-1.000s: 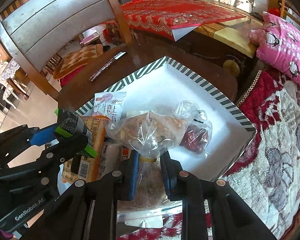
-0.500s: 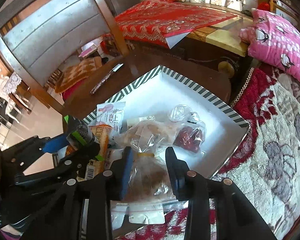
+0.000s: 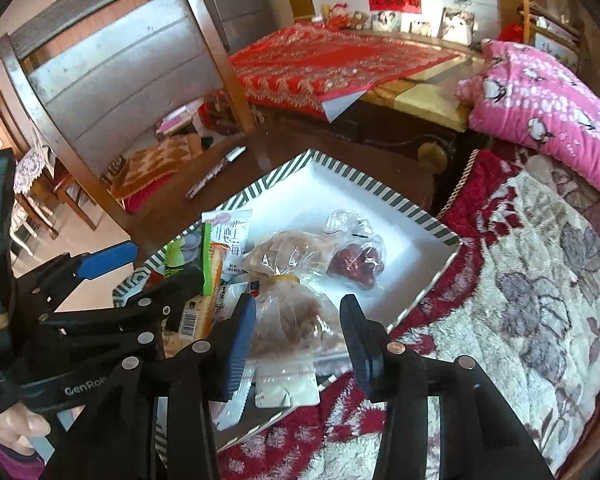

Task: Organize snacks

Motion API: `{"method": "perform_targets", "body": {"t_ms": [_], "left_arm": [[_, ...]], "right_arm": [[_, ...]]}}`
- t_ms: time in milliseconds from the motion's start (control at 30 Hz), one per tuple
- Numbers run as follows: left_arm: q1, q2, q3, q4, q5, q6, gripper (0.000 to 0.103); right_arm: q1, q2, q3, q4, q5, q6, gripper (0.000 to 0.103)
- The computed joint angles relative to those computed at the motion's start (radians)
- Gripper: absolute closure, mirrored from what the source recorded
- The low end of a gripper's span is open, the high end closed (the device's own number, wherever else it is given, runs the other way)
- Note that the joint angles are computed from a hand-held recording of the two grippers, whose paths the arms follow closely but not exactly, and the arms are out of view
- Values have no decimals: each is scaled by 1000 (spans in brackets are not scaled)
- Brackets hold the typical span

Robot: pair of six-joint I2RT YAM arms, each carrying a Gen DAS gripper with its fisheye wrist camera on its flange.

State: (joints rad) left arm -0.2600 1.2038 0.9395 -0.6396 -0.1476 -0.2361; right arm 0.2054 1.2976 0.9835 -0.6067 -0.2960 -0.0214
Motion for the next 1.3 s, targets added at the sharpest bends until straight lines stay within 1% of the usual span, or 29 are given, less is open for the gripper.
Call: {"method": "perform_targets", "body": {"t_ms": [67,200,333,500,767,1300], "left_arm": [[-16,-21,-8,-1,-17,-10,13],[-56,-68,-26,-10,-52,-43,6],[-102,-94,-36,-42,-100,-72,5],[-133,-124,-47,-79,-119,-109,5],[-176,-149,-40,-122,-146,-131,5],[-194,-151,-39,-132,-146,-143,5]], "right_arm": [[-10,-47,-27,1,0,0,51],[-29,-134,-73,-7,-5,-5,49],[-48,-203,-110,-29,-4,-19,48],[-86,-265,-149,-69,-29,-42,47],[-106,-307,-164,-98,-45,-59,47],[-41,-306,-162,-102,0,-50,46]]}}
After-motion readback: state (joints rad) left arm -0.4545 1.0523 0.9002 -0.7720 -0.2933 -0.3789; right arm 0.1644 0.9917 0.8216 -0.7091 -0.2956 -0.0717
